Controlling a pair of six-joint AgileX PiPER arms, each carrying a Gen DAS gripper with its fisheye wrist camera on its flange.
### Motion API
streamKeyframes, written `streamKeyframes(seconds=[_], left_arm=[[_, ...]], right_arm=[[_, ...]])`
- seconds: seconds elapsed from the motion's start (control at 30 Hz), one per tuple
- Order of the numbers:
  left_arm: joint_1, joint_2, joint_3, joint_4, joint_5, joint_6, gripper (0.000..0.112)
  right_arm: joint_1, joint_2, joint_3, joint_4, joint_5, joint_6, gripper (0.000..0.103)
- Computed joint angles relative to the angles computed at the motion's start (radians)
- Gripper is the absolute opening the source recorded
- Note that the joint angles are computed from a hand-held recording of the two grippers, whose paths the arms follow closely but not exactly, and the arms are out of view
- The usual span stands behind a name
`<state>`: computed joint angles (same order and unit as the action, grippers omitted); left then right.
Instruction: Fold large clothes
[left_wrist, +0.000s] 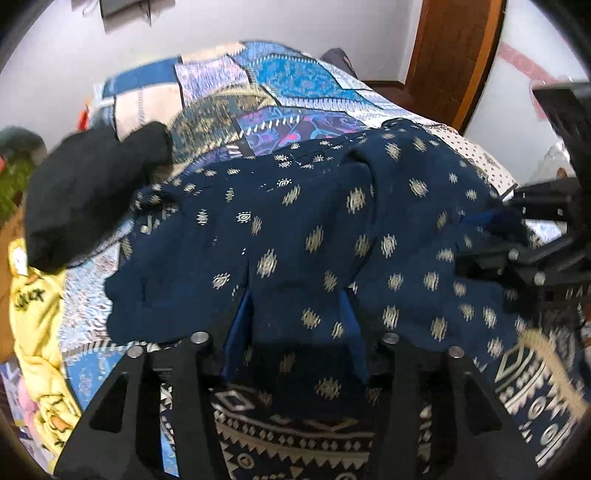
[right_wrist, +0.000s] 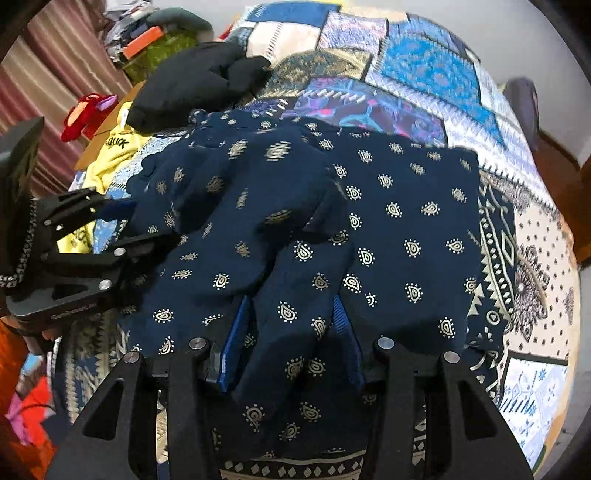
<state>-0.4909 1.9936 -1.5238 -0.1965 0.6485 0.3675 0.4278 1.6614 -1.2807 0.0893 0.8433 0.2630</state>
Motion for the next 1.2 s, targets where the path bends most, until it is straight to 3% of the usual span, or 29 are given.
streamKeyframes(seconds=[0.23,0.33,0.5,0.73,0.9,1.07,1.2], left_arm=[[0.046,-0.045,-0.025,-0.083,0.074,0.034,0.052],[0.101,-0.075,-0.05,-0.15,0.066,0.029,0.052],[0.201,-0.064,-0.129,-0.179,0.053,-0.039,0.063],[0.334,0.157,-0.379,-0.141,0.208,-0.265,0.068],[0.395,0.349,-0.523,-0.323,0.38,-0.225,0.068],[0.394,0.458,-0.572,-0.371,0.411,-0.26,0.068],[0.397,0.471,-0.556,-0.47,0.402,-0.173,0.073]], right_arm=[[-0.051,-0.081,-0.005,0.016,0.019,-0.011,0.045],[-0.071,-0.138,-0.003,-0.032,0.003,0.039,0.045],[-0.165,-0.18,-0.021,-0.058,-0.013,0.064,0.045],[-0.32,-0.139,0.022,-0.021,-0.048,0.086,0.045],[-0.411,-0.064,0.062,0.071,-0.056,0.035,0.045],[-0.478,0.011,0.093,0.21,-0.073,-0.067,0.045],[-0.529,0.049,0.106,0.336,-0.083,-0.157,0.045]])
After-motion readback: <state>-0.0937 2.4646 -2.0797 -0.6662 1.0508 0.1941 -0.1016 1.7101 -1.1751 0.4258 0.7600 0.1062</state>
